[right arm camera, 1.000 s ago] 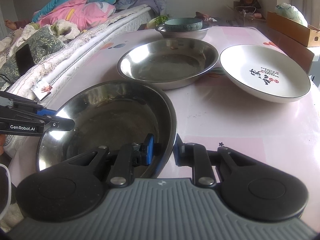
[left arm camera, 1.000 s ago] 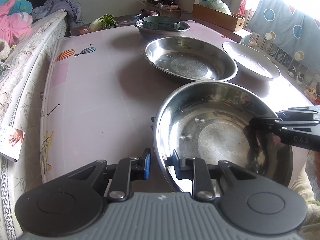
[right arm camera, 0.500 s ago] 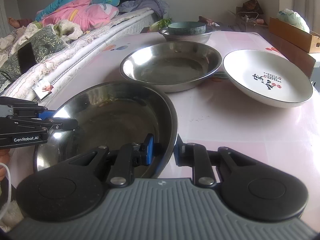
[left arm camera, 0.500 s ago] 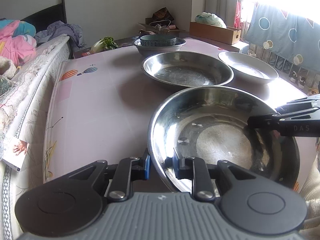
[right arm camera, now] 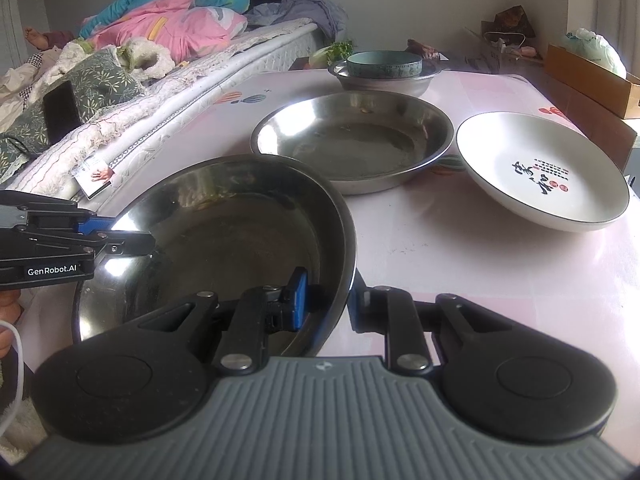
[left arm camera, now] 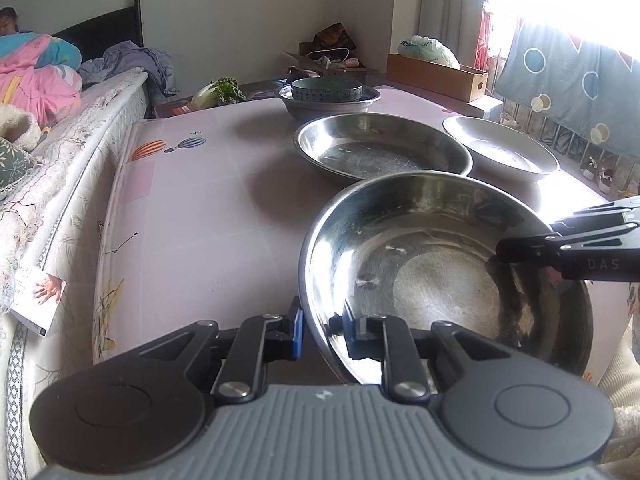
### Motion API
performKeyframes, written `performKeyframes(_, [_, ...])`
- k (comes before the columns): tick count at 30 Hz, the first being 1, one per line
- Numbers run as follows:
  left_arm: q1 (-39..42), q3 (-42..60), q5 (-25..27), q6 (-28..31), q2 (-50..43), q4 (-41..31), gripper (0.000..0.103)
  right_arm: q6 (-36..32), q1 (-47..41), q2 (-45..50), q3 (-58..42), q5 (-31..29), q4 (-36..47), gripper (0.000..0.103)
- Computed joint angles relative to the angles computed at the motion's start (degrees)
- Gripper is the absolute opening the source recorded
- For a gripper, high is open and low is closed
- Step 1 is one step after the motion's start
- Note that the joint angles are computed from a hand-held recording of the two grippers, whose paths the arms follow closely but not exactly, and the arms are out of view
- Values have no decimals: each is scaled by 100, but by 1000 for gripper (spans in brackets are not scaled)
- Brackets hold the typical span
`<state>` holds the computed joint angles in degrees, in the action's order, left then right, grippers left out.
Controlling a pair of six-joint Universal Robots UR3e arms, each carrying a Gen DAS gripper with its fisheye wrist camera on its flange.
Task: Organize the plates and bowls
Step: 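Carry the held steel bowl with both tools toward the other steel bowl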
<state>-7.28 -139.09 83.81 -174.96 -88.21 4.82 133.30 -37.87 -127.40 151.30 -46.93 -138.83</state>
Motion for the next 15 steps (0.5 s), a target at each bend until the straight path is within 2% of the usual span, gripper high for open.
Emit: performKeyframes(15, [46,-7,-55,-95,278,-128,20,-112,-163,-432,-149,171,621,20])
